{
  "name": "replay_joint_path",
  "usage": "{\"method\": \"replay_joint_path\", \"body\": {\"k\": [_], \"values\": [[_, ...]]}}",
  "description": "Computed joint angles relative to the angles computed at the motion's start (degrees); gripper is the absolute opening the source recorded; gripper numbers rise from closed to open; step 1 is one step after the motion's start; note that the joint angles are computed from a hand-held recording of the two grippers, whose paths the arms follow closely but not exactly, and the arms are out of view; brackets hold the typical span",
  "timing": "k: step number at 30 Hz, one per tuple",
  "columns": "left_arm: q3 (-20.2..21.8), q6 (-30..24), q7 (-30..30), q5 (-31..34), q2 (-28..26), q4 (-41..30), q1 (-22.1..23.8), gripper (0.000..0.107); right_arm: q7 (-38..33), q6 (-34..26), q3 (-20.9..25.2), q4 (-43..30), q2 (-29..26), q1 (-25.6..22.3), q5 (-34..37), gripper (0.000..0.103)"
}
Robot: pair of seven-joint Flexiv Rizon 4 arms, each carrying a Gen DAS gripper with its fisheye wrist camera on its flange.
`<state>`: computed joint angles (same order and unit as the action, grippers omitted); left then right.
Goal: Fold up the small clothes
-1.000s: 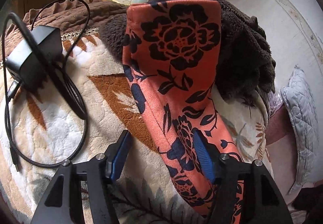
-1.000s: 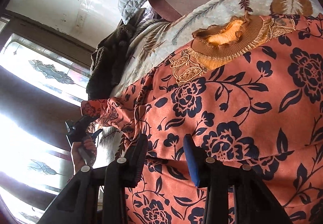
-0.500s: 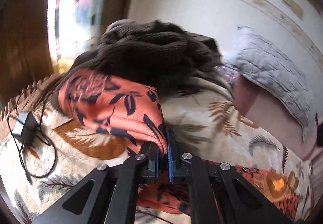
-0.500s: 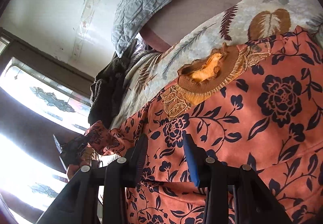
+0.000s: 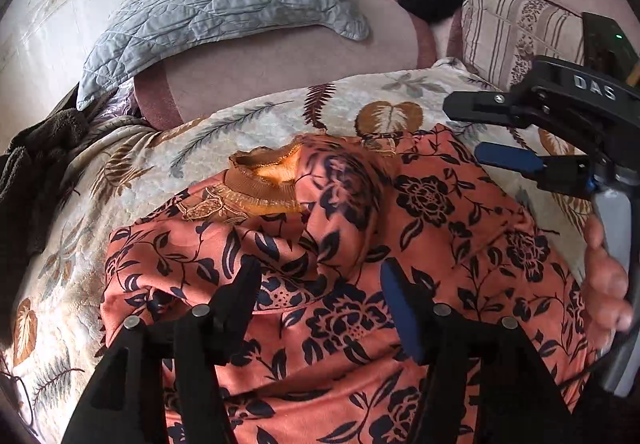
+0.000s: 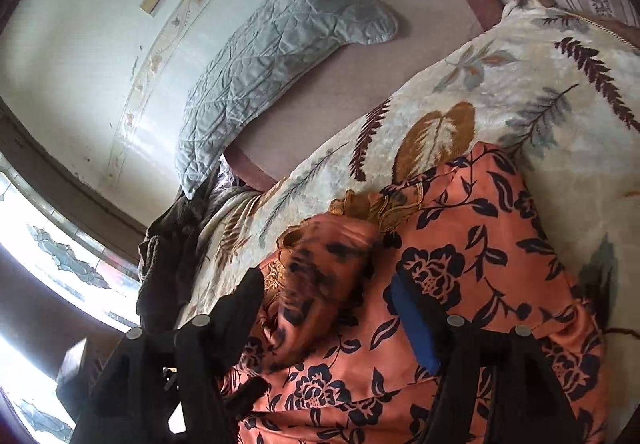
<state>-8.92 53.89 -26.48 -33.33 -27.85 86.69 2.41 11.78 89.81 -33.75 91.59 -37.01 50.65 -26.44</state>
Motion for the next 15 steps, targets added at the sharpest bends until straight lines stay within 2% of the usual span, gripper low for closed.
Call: {"method": "replay_joint_path", "body": {"k": [1, 3, 6, 8, 10, 12, 13, 15], "values": [[-0.55, 0.79, 1.17, -1.87, 0.75, 1.06, 1.09, 0.063, -0.60, -0.01, 1.41, -0.16, 0.26, -1.07, 0.21, 0.070], [-0.23, 3.49, -0.29, -4.17, 0.28, 0.50, 1.78, 0.069, -3.90, -1.06, 9.22, -2.31, 0.33, -6.54, 0.93, 0.072], [4.33, 7.56, -10.71, -0.45, -3.94, -5.52, 1.24, 0.072, -7.38, -3.51, 19.39, -6.54, -1.56, -13.09, 2.73, 0.072], [7.52, 8.05, -18.51, 3.25, -7.39, -9.94, 1.48, 0.072, -10.47, -6.26, 26.35, -10.13, -3.53, -17.49, 4.55, 0.072], [10.49, 4.25, -26.69, 6.31, -11.33, -15.77, 2.11, 0.071, -10.98, -4.68, 29.64, -12.43, -6.11, -19.72, 7.29, 0.072], [11.50, 1.58, -32.54, 7.85, -14.61, -20.05, 3.30, 0.071, -11.74, -3.29, 32.83, -15.23, -8.99, -21.81, 10.22, 0.072], [12.14, 0.52, -34.90, 9.17, -16.00, -21.96, 3.54, 0.071, -11.74, -3.40, 32.90, -16.45, -10.11, -21.98, 11.16, 0.072], [12.47, -0.80, -37.37, 11.69, -18.18, -24.92, 4.06, 0.071, -9.58, -4.07, 29.73, -17.67, -11.53, -20.46, 12.47, 0.072]]}}
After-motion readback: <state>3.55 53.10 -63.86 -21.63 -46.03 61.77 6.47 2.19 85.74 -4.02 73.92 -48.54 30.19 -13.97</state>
